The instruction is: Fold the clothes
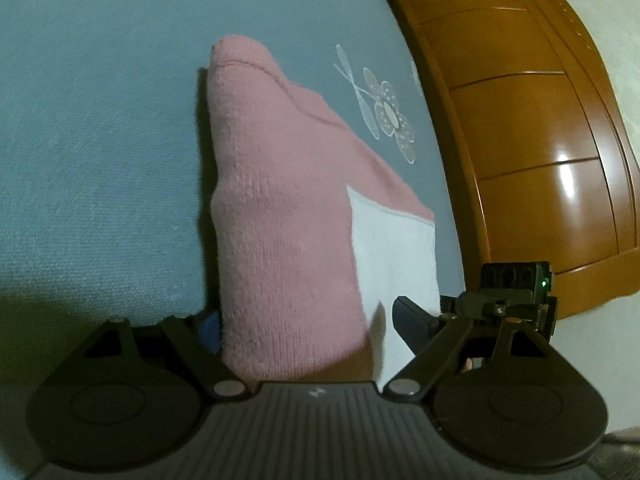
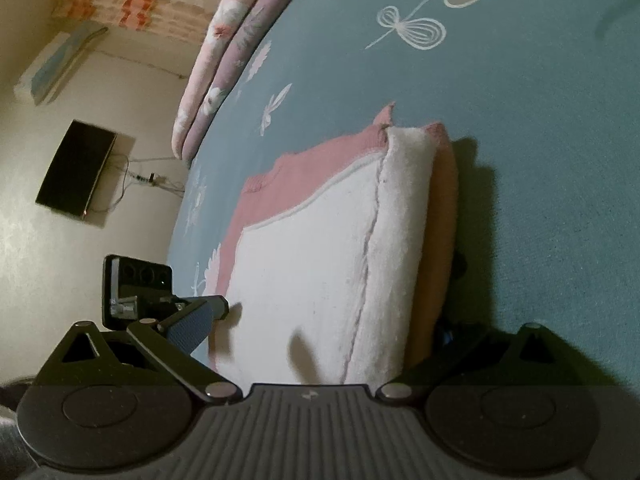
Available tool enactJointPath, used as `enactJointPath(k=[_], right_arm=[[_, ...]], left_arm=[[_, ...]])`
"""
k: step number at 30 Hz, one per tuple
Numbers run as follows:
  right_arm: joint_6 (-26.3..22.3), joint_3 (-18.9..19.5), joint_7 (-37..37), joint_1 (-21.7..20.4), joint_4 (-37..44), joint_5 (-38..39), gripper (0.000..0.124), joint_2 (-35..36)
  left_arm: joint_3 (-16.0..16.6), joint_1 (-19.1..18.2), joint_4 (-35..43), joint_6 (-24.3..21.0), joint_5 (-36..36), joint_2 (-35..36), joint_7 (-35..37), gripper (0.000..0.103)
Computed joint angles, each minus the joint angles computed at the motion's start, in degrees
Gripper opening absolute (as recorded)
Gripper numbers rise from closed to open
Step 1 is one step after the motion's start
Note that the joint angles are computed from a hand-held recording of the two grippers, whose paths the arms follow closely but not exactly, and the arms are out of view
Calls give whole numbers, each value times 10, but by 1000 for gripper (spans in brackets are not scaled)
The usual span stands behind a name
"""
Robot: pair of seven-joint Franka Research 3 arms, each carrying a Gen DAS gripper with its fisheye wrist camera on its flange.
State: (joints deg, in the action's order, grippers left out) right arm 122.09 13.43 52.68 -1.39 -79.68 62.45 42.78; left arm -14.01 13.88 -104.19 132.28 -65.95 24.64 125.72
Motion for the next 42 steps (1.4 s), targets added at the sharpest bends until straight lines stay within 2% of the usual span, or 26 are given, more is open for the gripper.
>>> enactJointPath(k=[5,9,16,18,19,20,24,30,34,42], right_arm=[[28,-2,1,3,-23,9,86,-12],[38,-3,14,6,-44,12,85,-27],[43,-12,33,15,-55,8,81,-36],[57,-14,36,18,-65,4,71,-42],[66,-17,43,21,-73,2,55,-46],[74,-19,56,22,-81,3,44,-50],[117,-20,68,35,-110,2,44,-72],[197,-37,72,81,-149,-79,43,-122],[219,-35,54,87,-164,-103,42,-144],[255,-34,11,80,-179,-93,42,-180]], left_arm=[[-2,-1,-9,14,-12,-6,29,75],[2,5,-5,3,-13,-2,30,71],[-1,9,9,-12,-13,15,45,70],[-2,10,13,-14,-10,19,44,68],[-2,11,13,-13,-9,19,44,68],[-2,11,14,-12,-8,20,44,66],[-4,2,13,7,3,16,30,63],[-10,-18,5,54,24,-2,11,58],[-13,-30,-1,82,37,-19,14,54],[-27,-50,39,85,47,-8,19,50]])
